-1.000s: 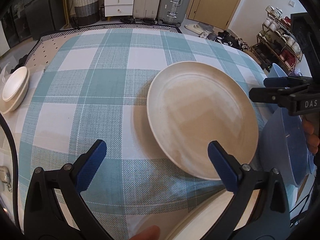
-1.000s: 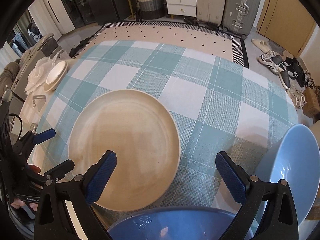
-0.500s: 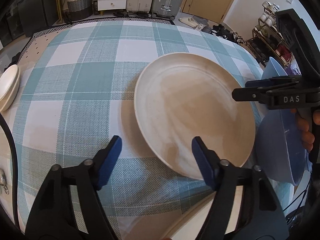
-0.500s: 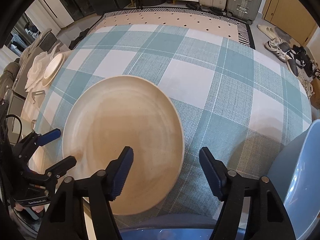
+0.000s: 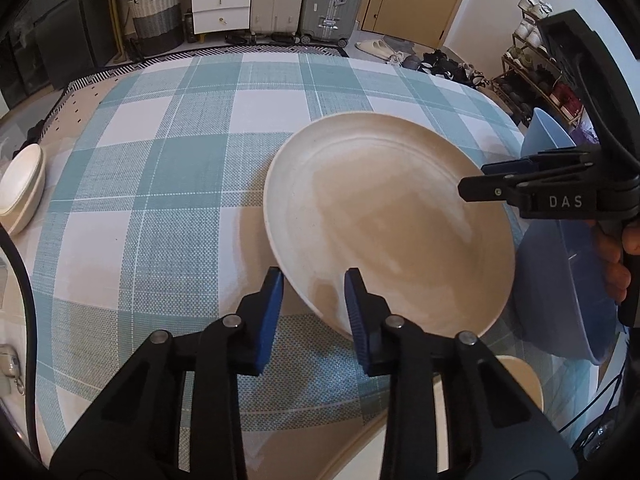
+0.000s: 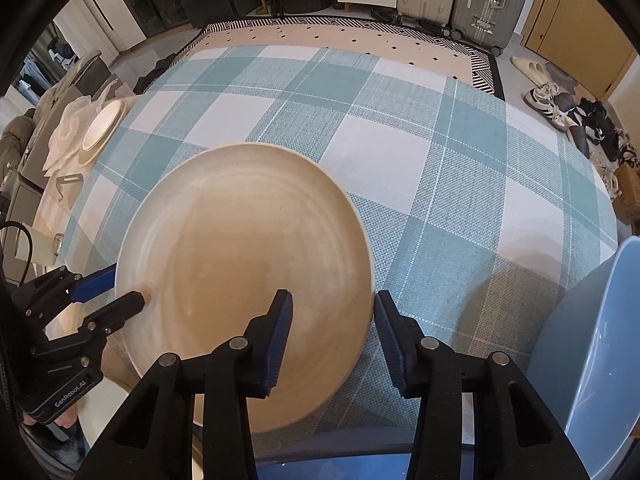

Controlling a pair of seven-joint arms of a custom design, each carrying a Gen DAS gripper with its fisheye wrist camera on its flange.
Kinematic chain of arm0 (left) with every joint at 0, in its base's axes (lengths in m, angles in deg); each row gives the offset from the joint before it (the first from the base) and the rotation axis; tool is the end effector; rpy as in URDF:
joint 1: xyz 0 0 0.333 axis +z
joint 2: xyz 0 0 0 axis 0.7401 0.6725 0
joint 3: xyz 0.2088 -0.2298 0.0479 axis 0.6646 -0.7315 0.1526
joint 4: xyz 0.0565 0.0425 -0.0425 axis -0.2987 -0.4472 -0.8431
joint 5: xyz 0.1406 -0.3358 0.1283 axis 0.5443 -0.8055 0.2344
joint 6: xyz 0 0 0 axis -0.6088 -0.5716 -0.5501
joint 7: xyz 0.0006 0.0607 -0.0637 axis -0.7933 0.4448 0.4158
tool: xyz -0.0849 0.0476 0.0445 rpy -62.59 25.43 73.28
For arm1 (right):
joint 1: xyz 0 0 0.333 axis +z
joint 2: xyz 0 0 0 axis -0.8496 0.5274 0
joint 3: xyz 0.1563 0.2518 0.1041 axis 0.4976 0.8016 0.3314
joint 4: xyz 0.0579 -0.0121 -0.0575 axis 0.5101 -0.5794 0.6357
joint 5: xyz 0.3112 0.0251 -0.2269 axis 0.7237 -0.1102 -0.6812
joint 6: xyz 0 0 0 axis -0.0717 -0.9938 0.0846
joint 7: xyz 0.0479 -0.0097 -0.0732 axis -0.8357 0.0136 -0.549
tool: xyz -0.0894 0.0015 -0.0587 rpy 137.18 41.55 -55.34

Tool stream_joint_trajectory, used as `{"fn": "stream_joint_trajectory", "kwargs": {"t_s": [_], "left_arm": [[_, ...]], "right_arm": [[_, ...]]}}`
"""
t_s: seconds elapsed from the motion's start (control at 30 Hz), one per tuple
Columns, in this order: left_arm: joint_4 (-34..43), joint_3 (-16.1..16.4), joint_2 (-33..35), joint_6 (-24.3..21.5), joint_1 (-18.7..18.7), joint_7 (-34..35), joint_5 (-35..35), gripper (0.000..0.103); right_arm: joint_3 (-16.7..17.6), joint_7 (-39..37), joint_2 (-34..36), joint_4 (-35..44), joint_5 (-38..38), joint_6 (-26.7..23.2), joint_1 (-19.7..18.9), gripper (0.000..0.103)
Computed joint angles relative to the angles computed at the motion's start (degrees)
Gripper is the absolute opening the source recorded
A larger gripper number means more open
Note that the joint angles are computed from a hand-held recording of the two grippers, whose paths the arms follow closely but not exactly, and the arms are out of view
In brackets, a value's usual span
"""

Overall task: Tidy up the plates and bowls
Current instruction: 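Close left tool on a cream plate rim while right tool grips another plate rim, then lift and carry the held cream plates over the other cream plates with both tools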

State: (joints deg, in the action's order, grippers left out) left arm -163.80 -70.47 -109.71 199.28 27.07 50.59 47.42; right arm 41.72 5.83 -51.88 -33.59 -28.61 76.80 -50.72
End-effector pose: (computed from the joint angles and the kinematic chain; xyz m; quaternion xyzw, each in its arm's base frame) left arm 0.3342 -0.2266 0.4318 -0.7587 0.5899 -0.2263 0.1587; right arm 0.5918 0.0579 0.2847 -0.8873 0.4304 -0.0633 0.1529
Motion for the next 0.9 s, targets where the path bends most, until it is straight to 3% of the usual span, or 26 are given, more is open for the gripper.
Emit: {"fn": "stream_joint_trajectory", "kwargs": {"t_s": [0.5,0.9], "left_arm": [[0.10,-2.74,-4.75,-4.29,1.19,-4.65,5.10,0.028],[0.38,-4.68,-12.23,-11.30,-1.08,-7.22,6.86,0.028]], "right_arm": [[3.72,-14.77,-6.14,-6.31,14.06,6.43,-2.14,0.044],[3.19,-23.56,-13.28,-11.68,23.83,6.55,-0.99,0.044]]}}
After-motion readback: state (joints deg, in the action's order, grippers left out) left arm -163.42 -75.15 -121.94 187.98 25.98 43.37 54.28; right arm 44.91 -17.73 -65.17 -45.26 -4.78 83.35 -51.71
